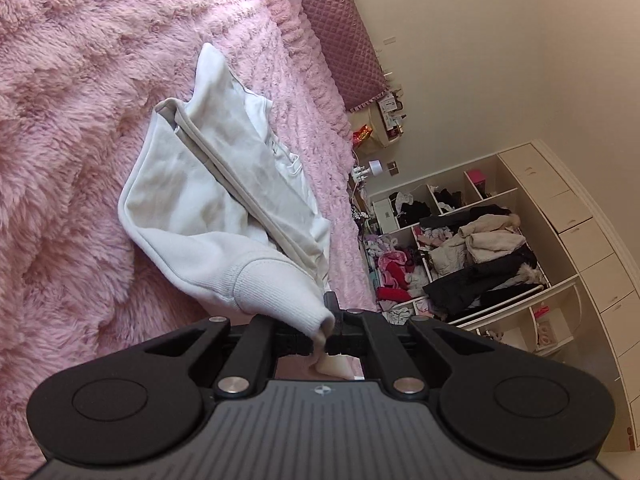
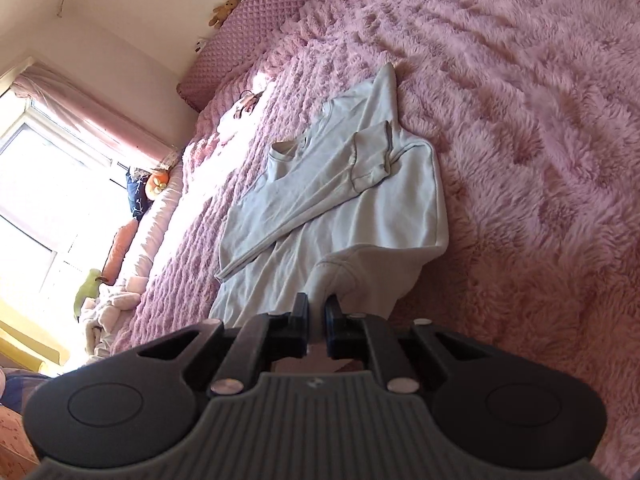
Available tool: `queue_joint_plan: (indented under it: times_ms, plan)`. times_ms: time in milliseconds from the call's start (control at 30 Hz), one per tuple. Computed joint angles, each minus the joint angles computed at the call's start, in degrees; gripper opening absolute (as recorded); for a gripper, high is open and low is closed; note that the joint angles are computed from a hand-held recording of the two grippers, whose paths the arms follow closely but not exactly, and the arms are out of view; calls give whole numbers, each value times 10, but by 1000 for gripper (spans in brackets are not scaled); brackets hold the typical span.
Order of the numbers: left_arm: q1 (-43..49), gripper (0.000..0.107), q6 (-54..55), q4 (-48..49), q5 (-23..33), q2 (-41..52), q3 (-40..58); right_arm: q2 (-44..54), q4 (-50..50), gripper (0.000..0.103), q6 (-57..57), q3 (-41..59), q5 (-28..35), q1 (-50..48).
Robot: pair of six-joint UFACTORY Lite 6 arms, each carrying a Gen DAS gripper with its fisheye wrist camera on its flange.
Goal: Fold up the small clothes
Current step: 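Lift the hem with both grippers, fold it over toward the collar, release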
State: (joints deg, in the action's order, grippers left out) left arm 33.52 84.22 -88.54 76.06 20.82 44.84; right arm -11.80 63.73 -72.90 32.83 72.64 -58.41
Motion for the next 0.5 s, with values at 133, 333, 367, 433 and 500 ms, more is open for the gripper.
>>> queue_joint_plan:
  times_ms: [133, 333, 367, 433, 500]
  plan:
    - [-41, 3, -41, -48, -14, 42, 103, 68, 96, 3, 23, 63, -38, 67]
    - [-109, 4, -124, -86, -69, 178, 351, 243, 243, 2, 52, 256, -139, 196]
    - [-119, 4, -145, -84, -77, 211, 406, 271, 254, 2, 58, 291, -152, 211]
    - [-142, 4, -188, -79, -104, 281, 526, 348, 272, 2, 82, 396, -193, 254]
    - [-162, 4, -229, -75, -134, 356, 646, 421, 267, 2, 114, 499, -225, 284]
